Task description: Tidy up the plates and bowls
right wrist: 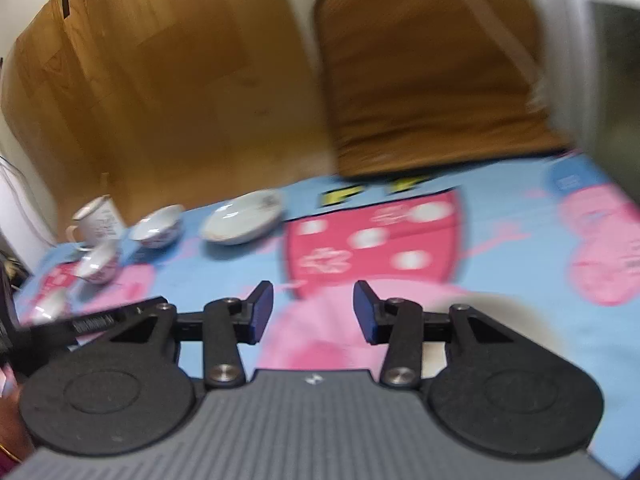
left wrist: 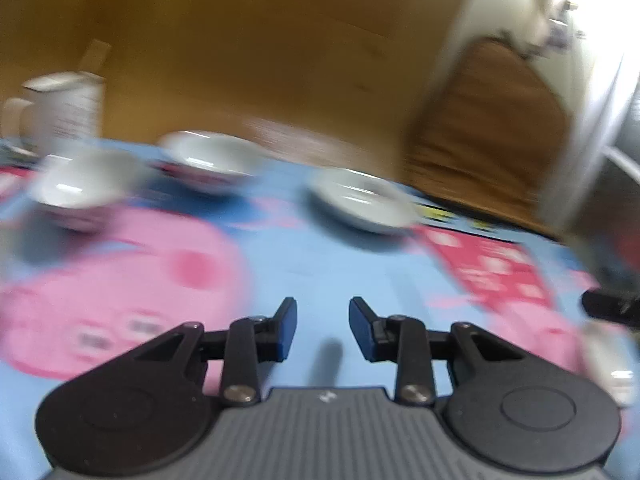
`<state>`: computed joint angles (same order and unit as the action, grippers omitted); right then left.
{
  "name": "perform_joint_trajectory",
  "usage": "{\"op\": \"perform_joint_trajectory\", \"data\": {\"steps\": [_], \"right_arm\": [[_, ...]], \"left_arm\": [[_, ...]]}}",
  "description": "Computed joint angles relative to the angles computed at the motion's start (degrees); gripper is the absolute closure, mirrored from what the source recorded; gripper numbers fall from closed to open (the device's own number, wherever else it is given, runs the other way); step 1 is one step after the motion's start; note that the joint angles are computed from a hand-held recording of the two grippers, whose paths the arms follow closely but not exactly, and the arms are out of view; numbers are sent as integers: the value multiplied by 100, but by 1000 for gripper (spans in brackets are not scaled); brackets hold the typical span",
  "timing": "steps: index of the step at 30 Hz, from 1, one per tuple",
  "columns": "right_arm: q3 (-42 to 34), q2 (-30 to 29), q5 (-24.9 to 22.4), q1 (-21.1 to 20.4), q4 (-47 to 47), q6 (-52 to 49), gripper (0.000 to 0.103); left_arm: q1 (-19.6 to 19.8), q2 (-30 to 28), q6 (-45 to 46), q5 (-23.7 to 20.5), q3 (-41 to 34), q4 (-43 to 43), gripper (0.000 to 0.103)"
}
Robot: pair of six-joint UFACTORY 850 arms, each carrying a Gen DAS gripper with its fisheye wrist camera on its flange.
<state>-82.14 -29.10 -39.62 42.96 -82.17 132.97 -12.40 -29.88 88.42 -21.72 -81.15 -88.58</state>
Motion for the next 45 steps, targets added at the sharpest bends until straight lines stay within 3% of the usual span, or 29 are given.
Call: {"op": "perform_joint_trajectory", "data": {"steps": [2, 4, 7, 12, 14, 15, 16, 21, 25, 32, 35, 39, 42, 45], "right_arm": [[-548, -366, 444, -194, 316, -158, 57], [-1076, -721, 849, -403, 704, -185, 57], [-1851, -1269, 1228, -726, 1137, 87, 57], [-3401, -2226, 691, -973, 2613, -1250, 57], [-3801, -2465, 649, -1053, 3310, -1954, 67], [-4084, -2616, 413, -1034, 3523, -2331, 89], [-4272, -2711, 276, -1022, 3756, -2670, 91], [-3286, -2066, 755, -822, 3772, -2721, 90], [-1967, -1257, 1498, -559, 3489, -2272, 90], [-558, -402, 2001, -3, 2203, -1001, 90], [-335, -281, 2045, 85, 1567, -427, 88], [-453, -399, 2033, 40, 1474, -515, 88], [-574, -479, 1859, -41, 1722, -1004, 88], [-535, -405, 1638, -128, 1638, -1188, 89]], "left_arm": [[117, -38, 535, 133, 46, -640, 74], [284, -89, 591, -311, 41, -1067, 74], [285, -20, 1407, -445, 184, -1763, 74], [208, 65, 2145, -493, 328, -2276, 73], [227, 60, 1992, -538, 331, -2251, 73], [249, 37, 1851, -583, 303, -2192, 73], [309, 14, 1747, -665, 301, -2132, 73], [451, -95, 1012, -947, 174, -1652, 71], [534, -207, 422, -1435, 10, -920, 55], [530, -205, -576, -2197, -66, 542, 59], [439, -63, -707, -2147, 81, 915, 70], [292, 199, -663, -1565, 372, 918, 78], [268, 164, -1119, -1636, 250, 1155, 85], [137, 77, -1418, -1629, 12, 1364, 85]]}}
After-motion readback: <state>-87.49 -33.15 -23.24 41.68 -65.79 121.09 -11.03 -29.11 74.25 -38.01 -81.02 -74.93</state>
